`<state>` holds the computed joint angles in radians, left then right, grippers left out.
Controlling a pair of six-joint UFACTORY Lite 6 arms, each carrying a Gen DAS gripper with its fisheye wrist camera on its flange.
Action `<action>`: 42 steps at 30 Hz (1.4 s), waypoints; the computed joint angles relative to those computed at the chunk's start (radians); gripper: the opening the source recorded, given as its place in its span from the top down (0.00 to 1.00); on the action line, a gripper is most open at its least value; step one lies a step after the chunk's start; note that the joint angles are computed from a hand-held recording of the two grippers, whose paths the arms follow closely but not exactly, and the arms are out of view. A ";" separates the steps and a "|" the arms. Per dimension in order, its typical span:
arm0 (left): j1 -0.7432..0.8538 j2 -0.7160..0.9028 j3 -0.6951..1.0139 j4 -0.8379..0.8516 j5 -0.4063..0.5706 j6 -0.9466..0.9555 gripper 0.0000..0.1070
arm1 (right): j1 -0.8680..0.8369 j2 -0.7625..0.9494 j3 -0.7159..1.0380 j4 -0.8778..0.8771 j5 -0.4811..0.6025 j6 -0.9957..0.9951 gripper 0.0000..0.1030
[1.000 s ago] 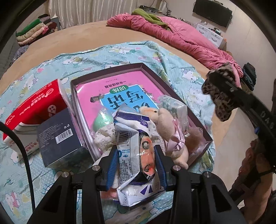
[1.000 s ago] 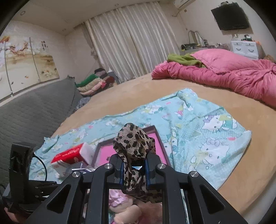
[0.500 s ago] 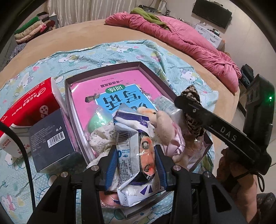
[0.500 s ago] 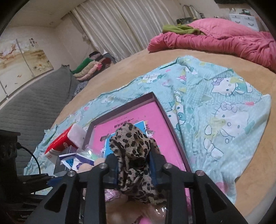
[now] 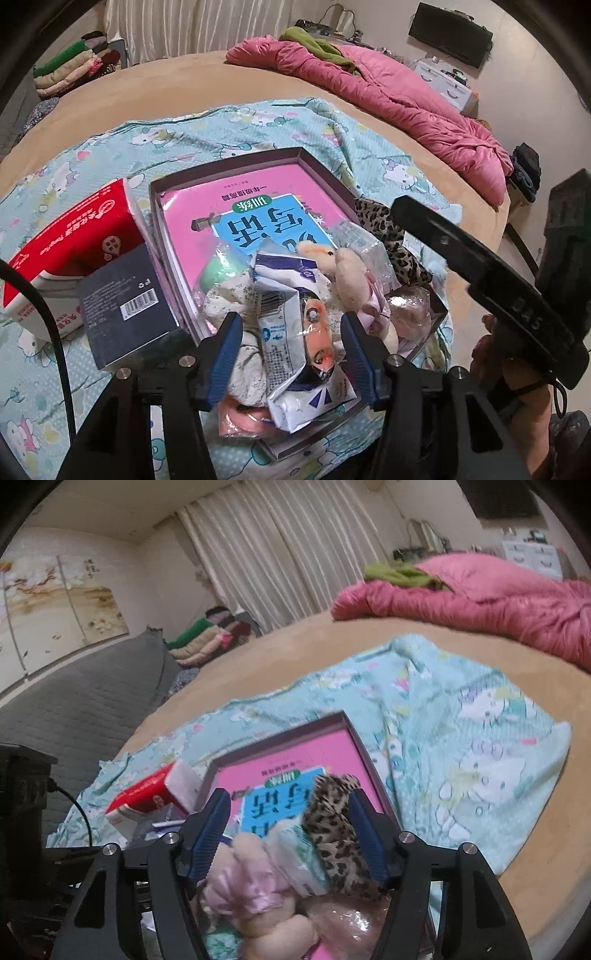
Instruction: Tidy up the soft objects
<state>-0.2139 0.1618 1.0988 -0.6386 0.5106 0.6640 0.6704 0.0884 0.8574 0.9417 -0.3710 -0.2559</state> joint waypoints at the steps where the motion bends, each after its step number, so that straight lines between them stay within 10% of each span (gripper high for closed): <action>1: 0.005 -0.008 -0.002 -0.001 0.005 0.002 0.48 | 0.018 -0.012 0.003 0.075 -0.013 -0.071 0.28; 14: 0.062 -0.253 -0.123 0.100 0.020 -0.041 0.33 | 0.305 -0.090 0.156 0.788 -0.325 -0.672 0.24; 42: 0.334 -0.672 -0.402 0.185 0.199 -0.037 0.24 | 0.654 0.128 0.468 1.203 -0.699 -0.975 0.16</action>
